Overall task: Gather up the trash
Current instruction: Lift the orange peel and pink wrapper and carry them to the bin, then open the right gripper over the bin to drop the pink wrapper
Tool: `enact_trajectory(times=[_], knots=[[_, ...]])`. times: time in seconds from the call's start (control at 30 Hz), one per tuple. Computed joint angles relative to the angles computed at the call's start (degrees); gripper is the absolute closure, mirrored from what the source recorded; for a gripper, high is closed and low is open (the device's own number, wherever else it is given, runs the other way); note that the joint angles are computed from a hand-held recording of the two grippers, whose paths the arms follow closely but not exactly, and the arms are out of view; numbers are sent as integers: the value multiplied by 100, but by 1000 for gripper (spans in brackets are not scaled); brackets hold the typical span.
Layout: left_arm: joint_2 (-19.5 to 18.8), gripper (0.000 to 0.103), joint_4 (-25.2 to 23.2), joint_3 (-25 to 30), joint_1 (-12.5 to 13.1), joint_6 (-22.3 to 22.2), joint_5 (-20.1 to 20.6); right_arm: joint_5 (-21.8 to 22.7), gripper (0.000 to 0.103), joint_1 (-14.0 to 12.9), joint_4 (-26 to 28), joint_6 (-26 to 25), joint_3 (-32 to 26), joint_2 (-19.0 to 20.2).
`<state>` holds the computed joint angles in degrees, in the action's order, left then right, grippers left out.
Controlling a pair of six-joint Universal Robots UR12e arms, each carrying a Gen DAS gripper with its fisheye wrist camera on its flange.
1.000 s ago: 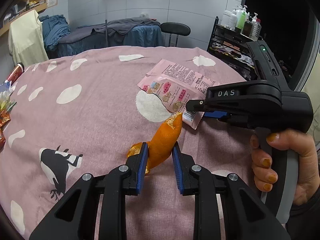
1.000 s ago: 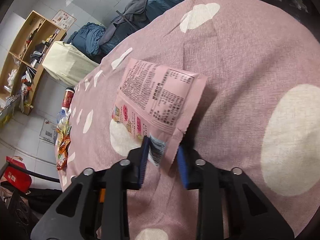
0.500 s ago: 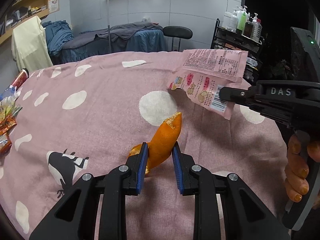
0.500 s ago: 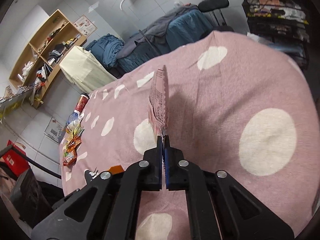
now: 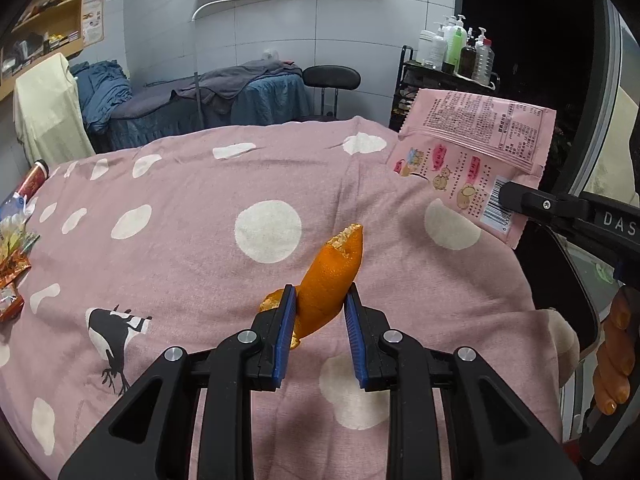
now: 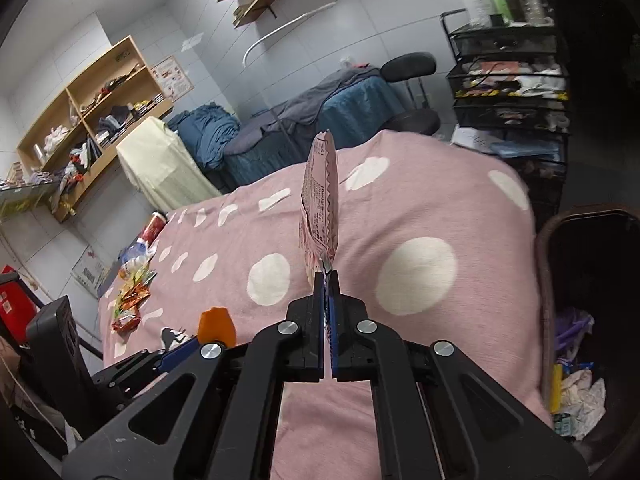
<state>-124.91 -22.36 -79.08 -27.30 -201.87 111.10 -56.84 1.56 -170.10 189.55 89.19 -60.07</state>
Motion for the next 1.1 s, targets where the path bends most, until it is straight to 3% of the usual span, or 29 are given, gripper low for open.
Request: enact_trajectory(times=[0.1, 0.33, 0.47, 0.63, 1.1], knots=[[-41, 78, 33, 86, -57, 106, -24, -196, 100, -101, -287, 90, 227, -132], [-198, 78, 24, 376, -205, 381, -187, -1230, 100, -229, -692, 158, 626, -377], [-286, 78, -7, 524, -265, 517, -306, -2070, 100, -223, -536, 17, 636, -398], [-383, 78, -74, 680, -317, 654, -383, -2757, 100, -246, -99, -77, 535, -299], [-523, 78, -249, 901, -371, 777, -548, -3379, 97, -341, 832, 104, 365, -16]])
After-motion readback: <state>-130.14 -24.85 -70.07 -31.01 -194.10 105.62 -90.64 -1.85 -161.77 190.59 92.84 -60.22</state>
